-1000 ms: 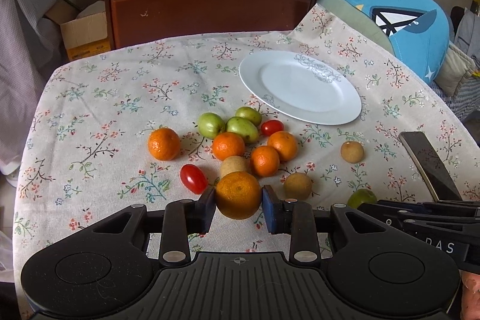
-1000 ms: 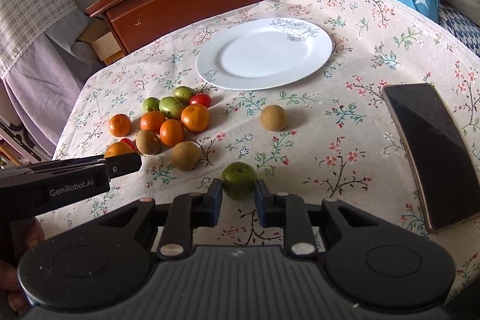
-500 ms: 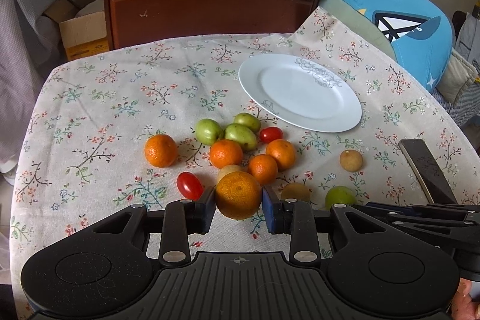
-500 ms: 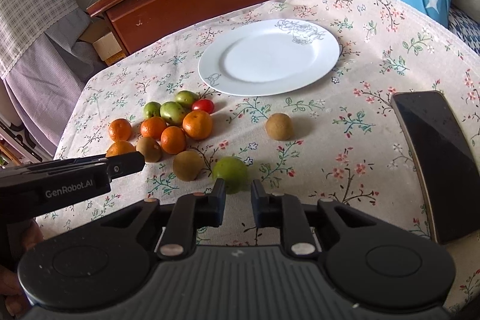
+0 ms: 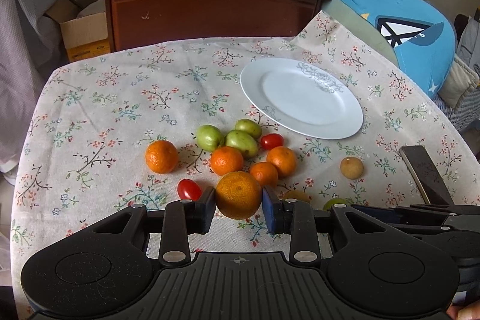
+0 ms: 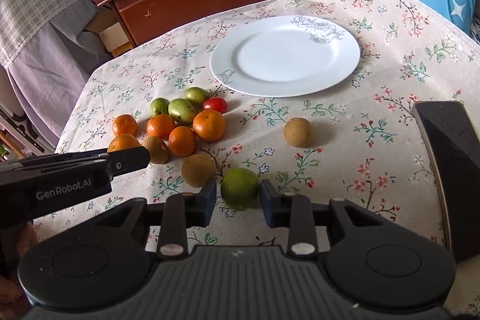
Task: Organize fruits
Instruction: 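Carry the lime and the orange over the white plate with both tools, then open the left tool to drop the orange while the right tool releases the lime onto the plate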
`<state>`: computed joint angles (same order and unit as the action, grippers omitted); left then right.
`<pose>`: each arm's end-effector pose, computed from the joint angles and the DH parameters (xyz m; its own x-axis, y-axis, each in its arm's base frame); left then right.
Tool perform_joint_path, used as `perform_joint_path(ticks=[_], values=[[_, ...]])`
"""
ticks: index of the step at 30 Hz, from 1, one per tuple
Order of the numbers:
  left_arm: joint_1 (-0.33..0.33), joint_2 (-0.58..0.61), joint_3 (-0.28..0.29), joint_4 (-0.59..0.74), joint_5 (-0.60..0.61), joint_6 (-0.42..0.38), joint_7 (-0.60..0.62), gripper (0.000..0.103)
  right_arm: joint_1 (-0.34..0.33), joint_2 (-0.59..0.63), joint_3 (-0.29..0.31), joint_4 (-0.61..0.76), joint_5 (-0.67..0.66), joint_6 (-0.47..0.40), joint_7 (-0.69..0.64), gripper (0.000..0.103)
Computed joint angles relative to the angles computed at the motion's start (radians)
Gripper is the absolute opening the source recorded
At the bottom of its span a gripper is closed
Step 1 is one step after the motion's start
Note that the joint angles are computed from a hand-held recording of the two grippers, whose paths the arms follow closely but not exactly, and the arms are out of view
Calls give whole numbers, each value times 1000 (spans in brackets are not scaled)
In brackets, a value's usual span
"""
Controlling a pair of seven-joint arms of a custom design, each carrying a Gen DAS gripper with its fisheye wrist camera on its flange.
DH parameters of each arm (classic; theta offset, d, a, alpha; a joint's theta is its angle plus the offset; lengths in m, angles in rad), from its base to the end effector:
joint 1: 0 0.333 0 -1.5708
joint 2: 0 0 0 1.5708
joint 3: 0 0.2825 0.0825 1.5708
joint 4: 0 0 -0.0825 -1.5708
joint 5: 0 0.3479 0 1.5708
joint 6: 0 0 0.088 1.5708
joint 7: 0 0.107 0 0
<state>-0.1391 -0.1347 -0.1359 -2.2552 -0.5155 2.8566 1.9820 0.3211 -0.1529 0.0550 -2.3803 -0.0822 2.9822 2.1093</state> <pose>0.5044 -0.1167 0.4862 -0.3001 -0.9433 0.1415 -0.7163 0.1249 -0.6865 0.4643 0.1903 0.4597 0.0233 -0.9578 -0.2866 -0.7642 0.1678 -0.6228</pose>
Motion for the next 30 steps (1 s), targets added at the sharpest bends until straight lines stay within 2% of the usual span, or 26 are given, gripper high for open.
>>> perform_joint_path(ticks=[2,7,11,15,18,21,24,30], values=[[-3,7,3,14,-11,-6,13,30,-10,1,11,4,-36,-5,7,28],[-5,43,7,82,-47,-38,63,30,72,-5,-55,7,163,11,-151,28],[7,85,1,157,-61,-72,85,30,52,15,-61,46,181,44,-203,28],[21,144,-9,247,-72,-111,92,30,52,55,-87,108,269,57,-313,28],[27,188,-22,297,-35,-100,72,30,17,93,-73,157,286,51,-334,28],[37,238,-33,361,-41,-131,55,30,-35,133,-48,201,212,43,-270,28],[46,283,-50,417,-52,-148,87,30,-62,172,-29,249,266,25,-306,28],[48,378,-71,529,-12,-182,92,30,-113,241,1,331,269,-9,-285,28]])
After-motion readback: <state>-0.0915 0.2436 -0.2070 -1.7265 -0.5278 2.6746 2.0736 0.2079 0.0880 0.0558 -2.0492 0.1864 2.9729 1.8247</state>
